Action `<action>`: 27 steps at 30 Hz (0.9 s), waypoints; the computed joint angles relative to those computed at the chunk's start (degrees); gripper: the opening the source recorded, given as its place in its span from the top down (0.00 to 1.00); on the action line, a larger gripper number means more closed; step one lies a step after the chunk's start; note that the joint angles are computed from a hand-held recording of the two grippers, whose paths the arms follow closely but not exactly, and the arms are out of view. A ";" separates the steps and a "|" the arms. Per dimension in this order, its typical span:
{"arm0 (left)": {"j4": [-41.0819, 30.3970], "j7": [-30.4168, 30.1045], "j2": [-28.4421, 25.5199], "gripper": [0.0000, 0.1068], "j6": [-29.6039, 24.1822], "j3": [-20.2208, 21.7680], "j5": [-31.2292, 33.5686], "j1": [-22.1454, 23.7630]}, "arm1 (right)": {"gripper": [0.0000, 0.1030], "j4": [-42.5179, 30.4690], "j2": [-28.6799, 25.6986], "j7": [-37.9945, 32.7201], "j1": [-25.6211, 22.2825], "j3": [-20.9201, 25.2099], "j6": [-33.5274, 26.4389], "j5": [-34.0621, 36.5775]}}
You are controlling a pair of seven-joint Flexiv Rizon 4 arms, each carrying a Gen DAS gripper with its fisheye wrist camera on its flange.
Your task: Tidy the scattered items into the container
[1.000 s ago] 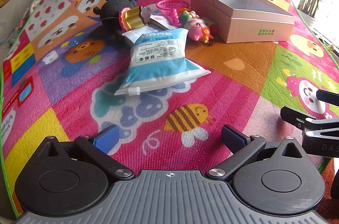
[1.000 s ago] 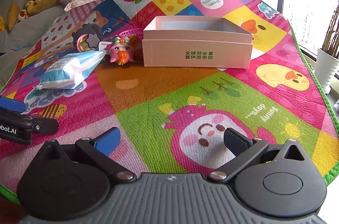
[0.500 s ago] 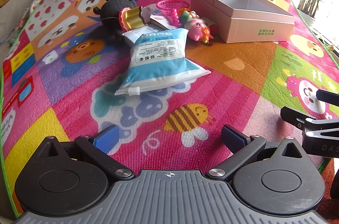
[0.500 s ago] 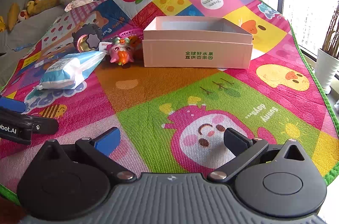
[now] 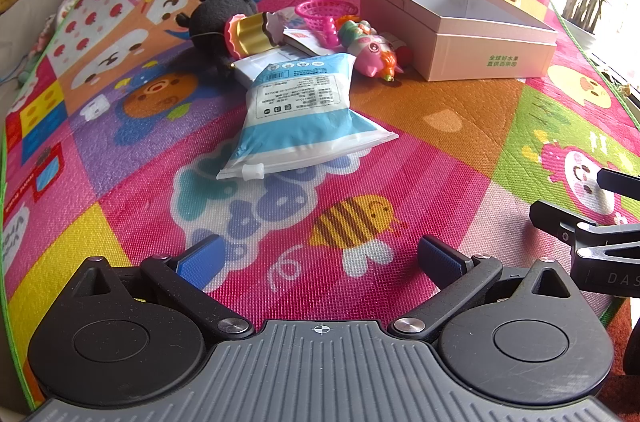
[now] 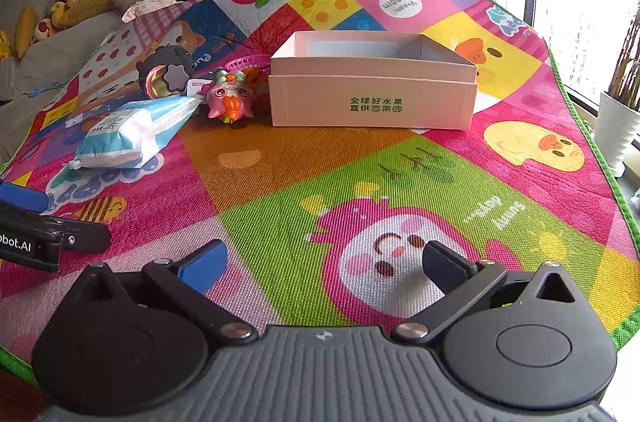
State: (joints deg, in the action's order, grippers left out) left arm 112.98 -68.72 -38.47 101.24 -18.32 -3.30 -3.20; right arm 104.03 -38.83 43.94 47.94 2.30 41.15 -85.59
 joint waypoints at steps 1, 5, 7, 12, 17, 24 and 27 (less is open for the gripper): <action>0.00 -0.01 0.00 0.04 0.00 0.00 0.01 0.00 | 0.00 0.01 0.00 0.01 0.00 0.00 -0.01 -0.02; -0.01 -0.04 0.00 0.04 -0.01 0.01 0.05 0.00 | 0.00 0.02 -0.01 0.05 -0.02 0.00 -0.01 -0.07; -0.01 -0.05 0.00 0.04 -0.01 0.01 0.06 0.01 | 0.00 0.01 -0.01 0.05 -0.02 0.01 -0.01 -0.07; -0.02 -0.07 0.00 0.04 -0.02 0.01 0.08 0.01 | 0.00 0.02 -0.02 0.06 -0.04 0.02 0.00 -0.12; -0.02 -0.08 0.00 0.04 -0.02 0.01 0.09 0.01 | 0.00 0.02 -0.02 0.06 -0.05 0.02 -0.01 -0.12; -0.05 0.05 -0.08 0.04 -0.03 -0.31 0.22 0.29 | 0.00 0.00 -0.02 0.02 -0.04 0.01 -0.03 -0.13; 0.02 0.47 -0.30 0.04 0.06 -1.14 0.62 1.16 | 0.00 0.00 -0.01 -0.04 -0.06 0.01 -0.01 -0.12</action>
